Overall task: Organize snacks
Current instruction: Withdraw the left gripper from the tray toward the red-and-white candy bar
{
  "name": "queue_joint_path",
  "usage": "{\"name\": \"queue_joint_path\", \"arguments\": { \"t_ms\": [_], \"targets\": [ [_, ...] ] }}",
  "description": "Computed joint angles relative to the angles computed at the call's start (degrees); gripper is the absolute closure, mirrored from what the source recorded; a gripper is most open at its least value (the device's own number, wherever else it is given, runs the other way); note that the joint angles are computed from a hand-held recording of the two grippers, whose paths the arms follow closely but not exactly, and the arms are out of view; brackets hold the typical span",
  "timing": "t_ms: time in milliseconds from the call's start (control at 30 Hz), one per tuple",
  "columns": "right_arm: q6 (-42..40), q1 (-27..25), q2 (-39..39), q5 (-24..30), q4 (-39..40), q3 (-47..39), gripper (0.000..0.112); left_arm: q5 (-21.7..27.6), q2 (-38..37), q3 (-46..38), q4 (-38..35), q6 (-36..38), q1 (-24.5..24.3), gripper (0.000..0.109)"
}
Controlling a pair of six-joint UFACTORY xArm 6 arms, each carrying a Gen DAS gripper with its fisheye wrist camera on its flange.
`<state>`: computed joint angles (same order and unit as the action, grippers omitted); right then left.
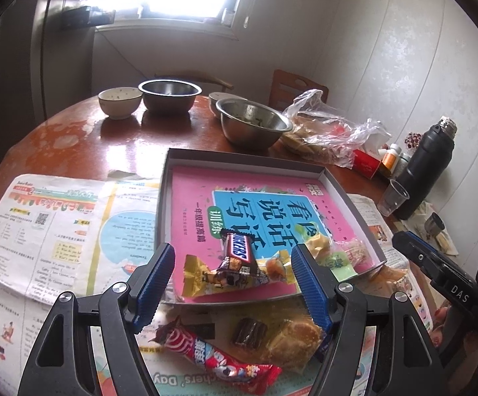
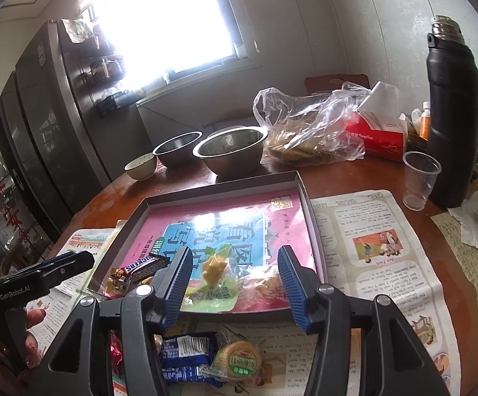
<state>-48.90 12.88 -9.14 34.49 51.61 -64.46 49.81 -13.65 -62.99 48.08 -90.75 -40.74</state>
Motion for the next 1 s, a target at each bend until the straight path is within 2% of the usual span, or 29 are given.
{"name": "queue_joint_path", "arguments": {
  "t_ms": [533, 833, 1000],
  "targets": [
    [-1.7, -2.2, -4.1, 3.3, 0.4, 4.7, 0.058, 6.3, -3.9, 3.6, -3.3, -2.9, -3.5, 0.034],
    [-1.6, -3.1, -5.5, 4.7, -0.3, 6.5, 0.058, 6.4, -4.7, 6.3, -7.0, -4.0, -4.7, 0.034],
    [-1.1, -3.3, -5.9, 5.5, -1.7, 7.6, 0.058, 4.4, -5.2, 8.1, -8.9, -4.5, -4.2, 0.034]
  ]
}}
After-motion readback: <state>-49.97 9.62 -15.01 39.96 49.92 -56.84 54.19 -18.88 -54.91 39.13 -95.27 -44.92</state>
